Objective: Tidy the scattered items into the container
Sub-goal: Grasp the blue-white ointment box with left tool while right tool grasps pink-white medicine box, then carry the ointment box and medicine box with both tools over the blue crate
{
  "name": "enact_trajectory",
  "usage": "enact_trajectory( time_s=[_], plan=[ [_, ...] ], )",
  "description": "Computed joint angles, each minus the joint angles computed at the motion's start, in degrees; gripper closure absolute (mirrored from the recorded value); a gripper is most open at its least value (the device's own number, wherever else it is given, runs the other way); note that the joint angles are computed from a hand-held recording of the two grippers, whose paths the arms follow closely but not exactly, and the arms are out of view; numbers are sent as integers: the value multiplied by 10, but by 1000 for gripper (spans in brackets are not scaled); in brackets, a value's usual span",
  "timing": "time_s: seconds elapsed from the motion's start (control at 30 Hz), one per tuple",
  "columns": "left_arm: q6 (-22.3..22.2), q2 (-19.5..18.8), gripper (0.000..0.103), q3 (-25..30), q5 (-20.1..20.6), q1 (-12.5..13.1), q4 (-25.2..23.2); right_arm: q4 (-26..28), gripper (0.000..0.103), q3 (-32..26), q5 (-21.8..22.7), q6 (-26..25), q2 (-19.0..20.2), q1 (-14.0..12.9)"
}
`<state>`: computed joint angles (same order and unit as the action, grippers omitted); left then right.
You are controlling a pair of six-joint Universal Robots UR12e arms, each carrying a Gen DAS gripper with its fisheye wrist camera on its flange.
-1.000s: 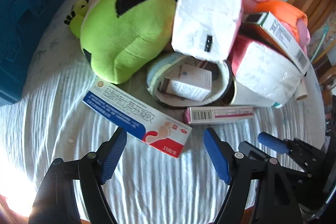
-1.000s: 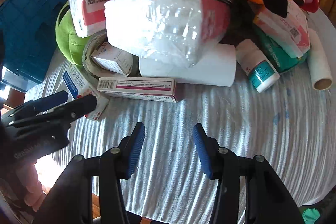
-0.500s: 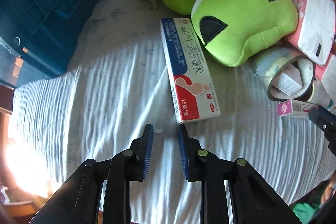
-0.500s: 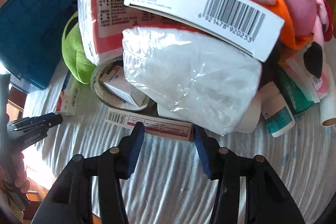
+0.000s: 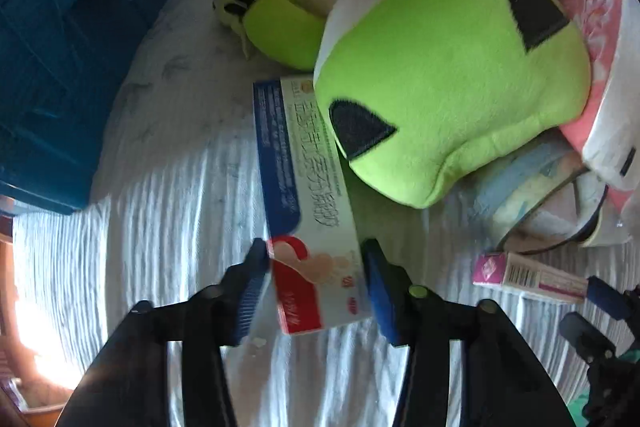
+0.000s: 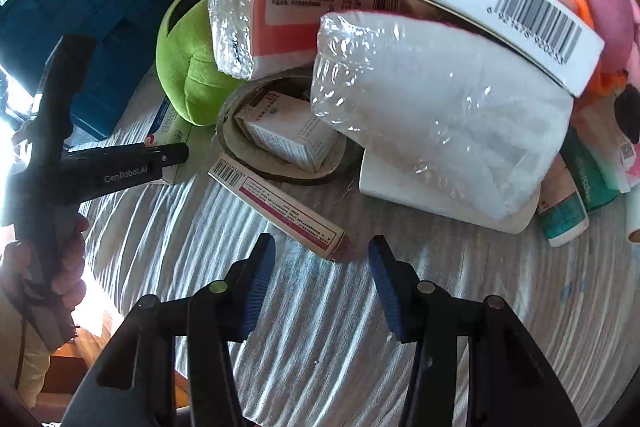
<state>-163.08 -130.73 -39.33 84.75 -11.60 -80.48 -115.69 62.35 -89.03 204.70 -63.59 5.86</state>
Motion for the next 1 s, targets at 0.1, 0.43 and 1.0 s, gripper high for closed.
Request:
enact_trajectory(
  time_s=[0.1,0.43,1.0],
  plan=[
    [8,19,62,-40,-8,7,14,8,45,-19,-7,-23,11,3],
    [47,73,63,-150,-19,28,59,94,72,-116,-30,-104,71,20],
    [44,98,65,-235,-36,40,139,108,85,-113,-47,-155,55,8]
  ],
)
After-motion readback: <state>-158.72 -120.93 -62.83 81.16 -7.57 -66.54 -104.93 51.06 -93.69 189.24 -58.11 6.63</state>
